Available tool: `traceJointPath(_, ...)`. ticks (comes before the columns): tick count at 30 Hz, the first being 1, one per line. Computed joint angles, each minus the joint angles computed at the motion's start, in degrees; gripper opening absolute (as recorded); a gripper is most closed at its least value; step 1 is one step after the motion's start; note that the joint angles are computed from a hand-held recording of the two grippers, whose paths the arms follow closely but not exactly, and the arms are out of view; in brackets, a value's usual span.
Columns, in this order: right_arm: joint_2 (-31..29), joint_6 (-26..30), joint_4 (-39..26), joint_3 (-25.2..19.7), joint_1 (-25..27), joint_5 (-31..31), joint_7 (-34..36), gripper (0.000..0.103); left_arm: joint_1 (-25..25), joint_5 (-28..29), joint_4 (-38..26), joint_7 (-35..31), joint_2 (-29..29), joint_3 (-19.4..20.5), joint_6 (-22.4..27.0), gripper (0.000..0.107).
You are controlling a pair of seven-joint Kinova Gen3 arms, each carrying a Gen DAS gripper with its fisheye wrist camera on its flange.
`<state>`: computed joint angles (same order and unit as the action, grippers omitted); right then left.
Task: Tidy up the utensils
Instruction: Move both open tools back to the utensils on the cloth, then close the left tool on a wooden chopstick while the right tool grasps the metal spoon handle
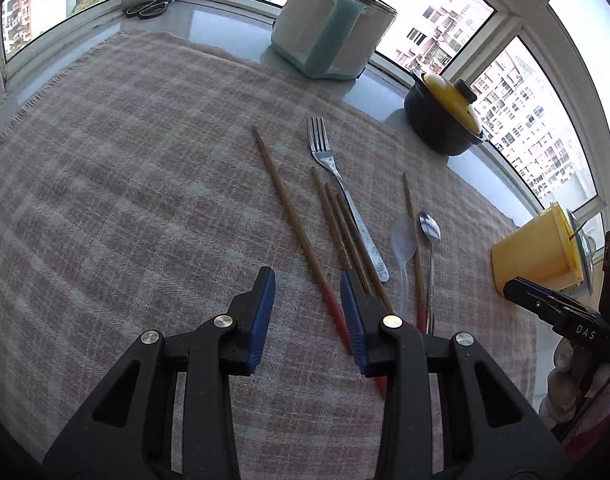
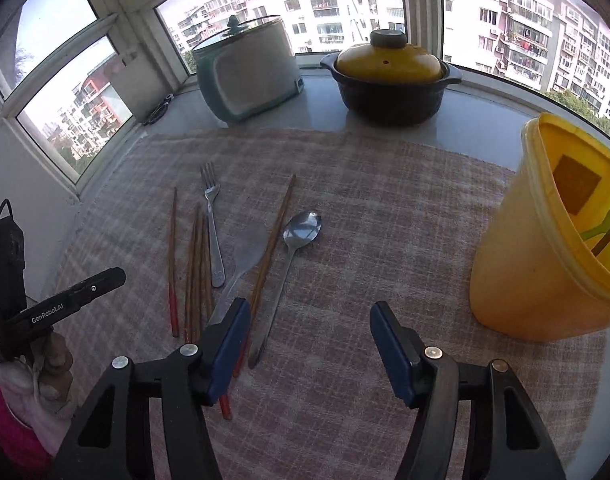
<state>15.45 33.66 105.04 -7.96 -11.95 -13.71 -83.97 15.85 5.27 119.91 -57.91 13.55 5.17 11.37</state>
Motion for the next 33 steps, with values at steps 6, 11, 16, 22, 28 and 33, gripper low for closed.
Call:
traceJointPath(6, 6.9, 5.5, -6.4, -0.4, -0.1, -1.0, -0.8, 0.044, -3.7, 2.0, -1.6, -2.6, 2.1, 2.3, 1.7, 0.034)
traceJointPath(11, 11.3, 7.7, -10.3, 0.2, -1.3, -0.2, -3.3, 0.037, -8.5, 6.2, -3.1, -7.4, 4.1, 5.7, 2.8, 0.034)
traceJointPath(16, 14.2, 9.0, -13.2, 0.3, -2.4, 1.1, -5.8, 0.034, -8.6, 7.2, -7.0, -9.4, 6.6, 4.6, 5.8, 0.034)
traceJointPath(22, 15.8, 10.7, -16.0, 0.3, -3.2, 2.7, -6.9, 0.033, -2.5, 2.7, -13.8, -4.7, 10.0, -1.6, 11.5, 0.034)
traceJointPath(28, 17.6, 13.0, -18.9, 0.4, -3.1, 2.9, -7.7, 0.03, 0.9, -2.4, -19.4, -0.5, 13.3, -3.9, 16.9, 0.034)
traceJointPath(33, 18.8, 14.0, -20.3, 0.5, -3.4, 3.3, -8.3, 0.028, 3.4, -6.7, -21.1, 2.3, 15.0, -5.1, 17.9, 0.034)
